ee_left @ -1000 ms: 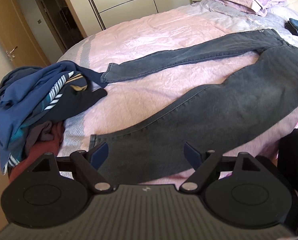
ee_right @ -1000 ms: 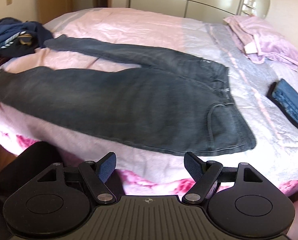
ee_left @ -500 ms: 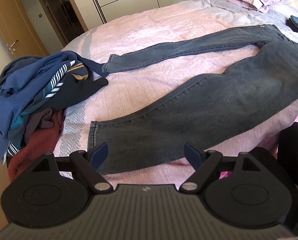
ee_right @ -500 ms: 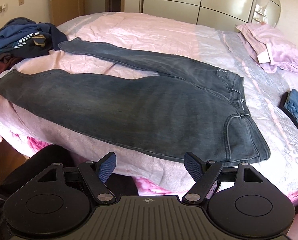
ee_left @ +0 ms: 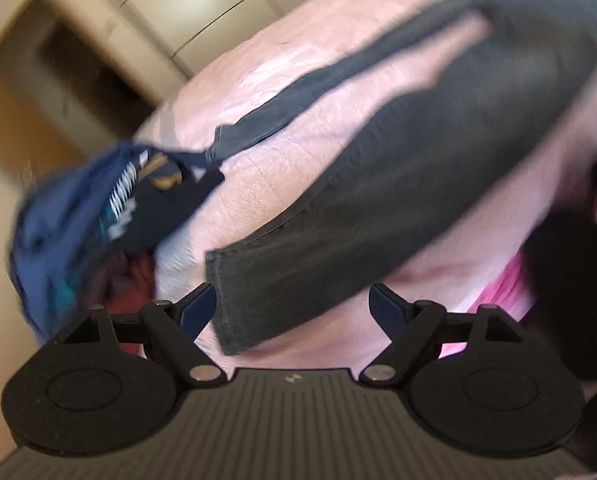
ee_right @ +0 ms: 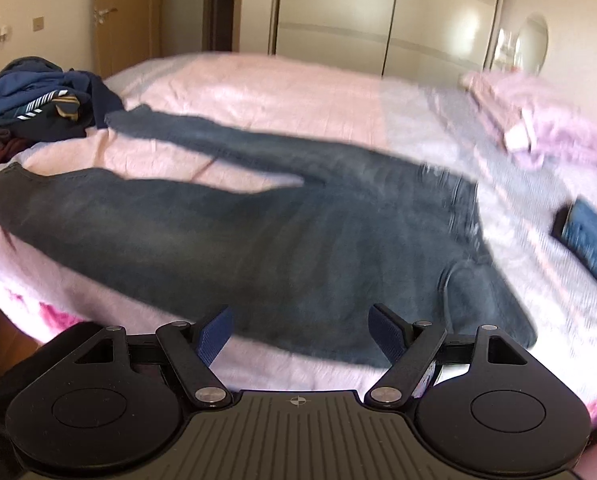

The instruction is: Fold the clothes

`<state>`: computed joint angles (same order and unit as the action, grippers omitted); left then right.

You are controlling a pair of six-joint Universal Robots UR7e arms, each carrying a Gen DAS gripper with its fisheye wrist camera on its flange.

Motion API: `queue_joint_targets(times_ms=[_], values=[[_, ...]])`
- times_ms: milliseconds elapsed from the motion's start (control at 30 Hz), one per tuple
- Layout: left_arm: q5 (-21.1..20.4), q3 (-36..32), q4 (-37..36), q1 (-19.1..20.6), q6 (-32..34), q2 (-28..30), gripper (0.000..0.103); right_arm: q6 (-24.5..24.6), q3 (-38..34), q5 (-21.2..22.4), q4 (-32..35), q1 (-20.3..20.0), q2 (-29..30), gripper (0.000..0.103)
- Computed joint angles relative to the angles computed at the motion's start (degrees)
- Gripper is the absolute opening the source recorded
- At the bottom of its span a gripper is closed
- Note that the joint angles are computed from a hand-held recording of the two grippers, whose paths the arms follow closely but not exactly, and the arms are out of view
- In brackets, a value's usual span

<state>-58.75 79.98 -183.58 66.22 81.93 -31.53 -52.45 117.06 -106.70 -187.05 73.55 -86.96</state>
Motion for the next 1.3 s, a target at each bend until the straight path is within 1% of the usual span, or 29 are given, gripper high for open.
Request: queue_joint_targets(times_ms=[67, 133, 167, 200, 233, 300, 333, 400, 433, 467, 500, 567, 600, 633, 667, 700, 767, 833, 933, 1000, 1033, 1100, 1133, 1167, 1200, 1233, 1300], values=[[-2.5, 1.24, -5.87, 1.13, 11.12, 1.29, 0.081, -4.31, 0.59, 1.4, -5.44, -0.89, 1.47, 0.078], [-5.12, 1.77, -10.13, 2.35, 20.7, 2.94, 0.08, -8.01, 0.99, 2.12, -9.35, -1.68, 2.84, 0.077], [-5.93, 1.54, -11.26, 2.84, 23.82, 3.85, 0.079, -9.49, 1.09, 2.5, -10.54, -2.09, 3.34, 0.071], [-6.77, 1.2, -12.35, 3.34, 26.84, 4.81, 0.076, -10.61, 1.04, 2.82, -10.89, -2.42, 3.66, 0.059], [-7.67, 0.5, -13.5, 3.89, 29.66, 6.0, 0.075, -11.68, 0.93, 3.03, -11.16, -2.72, 4.01, 0.055], [-9.53, -1.96, -16.09, 4.86, 34.66, 8.85, 0.065, -13.97, 0.82, 3.42, -12.74, -3.36, 4.87, 0.051], [-10.37, -3.16, -16.85, 5.21, 36.0, 10.01, 0.064, -14.91, 0.77, 3.61, -13.37, -3.7, 5.19, 0.049], [-11.19, -4.61, -16.15, 5.52, 36.02, 10.98, 0.06, -16.57, 0.69, 3.88, -14.41, -4.41, 5.64, 0.047], [-11.47, -5.19, -15.13, 5.47, 34.65, 11.09, 0.059, -18.07, 0.8, 4.04, -15.51, -4.86, 5.89, 0.047], [-11.71, -5.45, -14.11, 5.3, 32.44, 10.85, 0.052, -20.05, 0.94, 4.14, -16.82, -5.37, 6.2, 0.047], [-11.96, -5.72, -13.11, 5.14, 30.24, 10.62, 0.043, -22.49, 1.07, 4.17, -18.43, -5.89, 6.62, 0.047], [-12.64, -6.35, -11.53, 4.69, 24.36, 9.99, 0.035, -28.76, 1.59, 4.07, -21.8, -7.18, 7.57, 0.048], [-12.72, -6.85, -11.44, 4.45, 22.41, 10.01, 0.028, -31.54, 1.86, 4.01, -22.98, -7.93, 7.89, 0.048], [-12.65, -7.34, -11.34, 4.22, 20.9, 10.07, 0.023, -33.76, 2.13, 3.96, -23.65, -8.76, 8.03, 0.048], [-12.23, -7.73, -11.19, 4.0, 20.53, 10.17, 0.014, -35.64, 2.25, 3.91, -24.41, -9.61, 8.33, 0.048], [-11.88, -8.08, -11.07, 3.81, 20.35, 10.3, 0.011, -37.15, 2.21, 3.85, -25.24, -10.49, 8.81, 0.048], [-10.87, -8.69, -10.54, 3.54, 21.49, 10.81, 0.008, -40.17, 2.05, 3.73, -26.98, -12.22, 9.86, 0.048], [-9.53, -9.4, -10.15, 3.24, 22.91, 11.57, 0.007, -45.2, 1.68, 4.65, -30.45, -14.09, 11.76, 0.048], [-8.01, -11.03, -10.03, 3.0, 23.39, 12.86, 0.007, -54.23, 0.5, 8.09, -36.3, -17.13, 15.14, 0.048], [-6.58, -11.72, -9.58, 2.7, 22.43, 13.28, 0.007, -58.24, -1.29, 10.54, -38.56, -18.98, 17.17, 0.048], [-5.93, -11.97, -9.59, 2.54, 22.27, 13.47, 0.006, -59.07, -2.21, 11.78, -39.25, -19.77, 17.87, 0.048], [-4.65, -12.13, -9.51, 2.15, 21.59, 13.57, 0.006, -58.76, -3.89, 14.4, -40.17, -21.16, 18.7, 0.047], [-4.09, -12.93, -9.02, 1.96, 20.49, 13.9, 0.006, -58.47, -4.47, 16.34, -40.67, -21.96, 18.93, 0.047], [-3.59, -13.62, -8.62, 1.79, 19.44, 14.19, 0.006, -58.26, -4.59, 19.15, -41.34, -22.96, 18.91, 0.047], [-3.19, -13.97, -8.44, 1.64, 18.54, 14.38, 0.006, -58.78, -4.59, 21.85, -42.1, -23.99, 19.01, 0.047], [-2.84, -14.36, -8.3, 1.49, 17.86, 14.63, 0.006, -59.96, -4.7, 23.57, -42.22, -24.8, 19.18, 0.047], [-2.39, -15.27, -8.31, 1.24, 17.67, 15.4, 0.006, -62.33, -5.19, 25.1, -40.98, -25.86, 19.46, 0.047]])
